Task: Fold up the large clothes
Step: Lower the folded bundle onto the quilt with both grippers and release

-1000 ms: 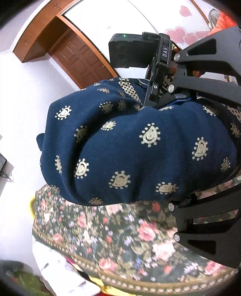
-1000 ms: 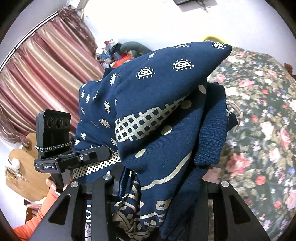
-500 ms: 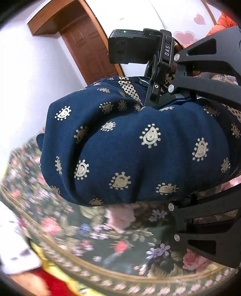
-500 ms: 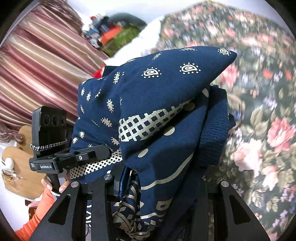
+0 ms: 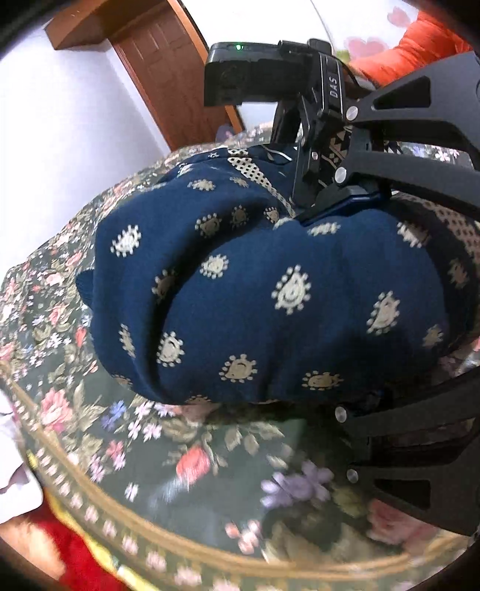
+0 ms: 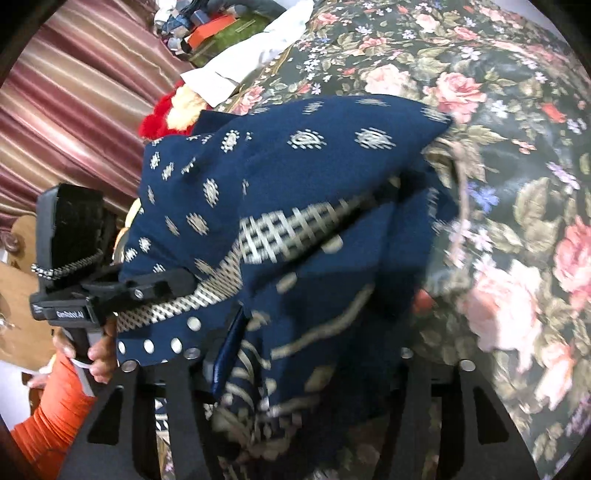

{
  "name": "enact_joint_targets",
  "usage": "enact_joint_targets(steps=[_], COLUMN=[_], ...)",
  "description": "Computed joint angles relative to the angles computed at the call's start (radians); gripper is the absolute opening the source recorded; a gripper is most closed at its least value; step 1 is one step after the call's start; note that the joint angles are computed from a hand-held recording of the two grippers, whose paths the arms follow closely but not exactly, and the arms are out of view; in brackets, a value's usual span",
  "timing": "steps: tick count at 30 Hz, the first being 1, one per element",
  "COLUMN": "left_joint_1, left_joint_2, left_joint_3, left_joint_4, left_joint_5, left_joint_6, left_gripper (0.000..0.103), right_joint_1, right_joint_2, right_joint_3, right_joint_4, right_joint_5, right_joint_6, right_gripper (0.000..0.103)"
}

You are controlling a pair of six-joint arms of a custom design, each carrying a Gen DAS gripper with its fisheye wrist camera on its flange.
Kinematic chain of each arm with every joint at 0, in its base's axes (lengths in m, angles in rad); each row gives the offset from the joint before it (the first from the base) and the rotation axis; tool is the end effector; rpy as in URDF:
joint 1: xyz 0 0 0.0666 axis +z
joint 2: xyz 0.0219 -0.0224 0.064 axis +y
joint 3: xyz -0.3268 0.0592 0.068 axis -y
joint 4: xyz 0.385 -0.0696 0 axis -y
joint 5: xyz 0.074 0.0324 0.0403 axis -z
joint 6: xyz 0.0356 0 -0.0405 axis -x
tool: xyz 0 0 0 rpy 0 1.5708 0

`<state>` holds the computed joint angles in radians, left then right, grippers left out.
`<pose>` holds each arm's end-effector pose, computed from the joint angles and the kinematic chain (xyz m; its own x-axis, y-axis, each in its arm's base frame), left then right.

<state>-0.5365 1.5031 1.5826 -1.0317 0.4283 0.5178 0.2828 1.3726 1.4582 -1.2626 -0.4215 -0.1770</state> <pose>0.4331 -0.2752 0.4050 -0.9410 0.0358 -0.3364 0.2373 0.7785 -0.5810 0.4267 0.1388 0.3989 -0.9443 -0.1071 -0.3112 -0.2429 0.8648 0.4395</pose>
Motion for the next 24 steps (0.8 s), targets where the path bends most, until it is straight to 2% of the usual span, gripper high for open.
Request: enact_joint_targets(steps=[3, 6, 9, 11, 13, 17, 20, 24], left_joint_1=[-0.011, -0.034, -0.056, -0.072, -0.088, -0.138, -0.162, -0.16], left_joint_2=[-0.004, -0.027, -0.066, -0.098, -0.128, -0.14, -0.182, -0.232], left_joint_3=[0.018, 0.043, 0.042, 0.033, 0.015, -0.014, -0.088, -0.127], left_joint_4=[-0.049, -0.099, -0.102, -0.086, -0.083, -0.122, -0.121, -0.138], left_joint_5=[-0.068, -0.192, -0.325, -0.399, -0.404, -0.468, -0.496, -0.479], left_joint_6=[-0.021, -0.074, -0.117, -0.15, -0.167, -0.2, -0.19, -0.183], left_gripper=[0.068, 0.068, 0.067, 0.067, 0.068, 0.069, 0.075, 0.077], right_joint_1=[-0.004, 0.027, 0.065, 0.1, 0.121, 0.155, 0.153, 0.105], right_joint_2=[-0.043, -0.086, -0.122, -0.134, -0.145, -0.138, -0.139, -0.201], right_joint_3=[-0.009, 0.017, 0.031, 0.041, 0.031, -0.004, -0.053, -0.107], right_joint_4=[-0.03, -0.057, -0.035, -0.022, -0.019, -0.054, -0.084, -0.112], right_joint_5=[0.045, 0.153, 0.24, 0.279, 0.309, 0.387, 0.439, 0.375], right_joint_6=[0.036, 0.086, 0.106, 0.116, 0.13, 0.176, 0.207, 0.229], right_gripper=[0.059, 0.059, 0.059, 0.066, 0.084, 0.084, 0.084, 0.085])
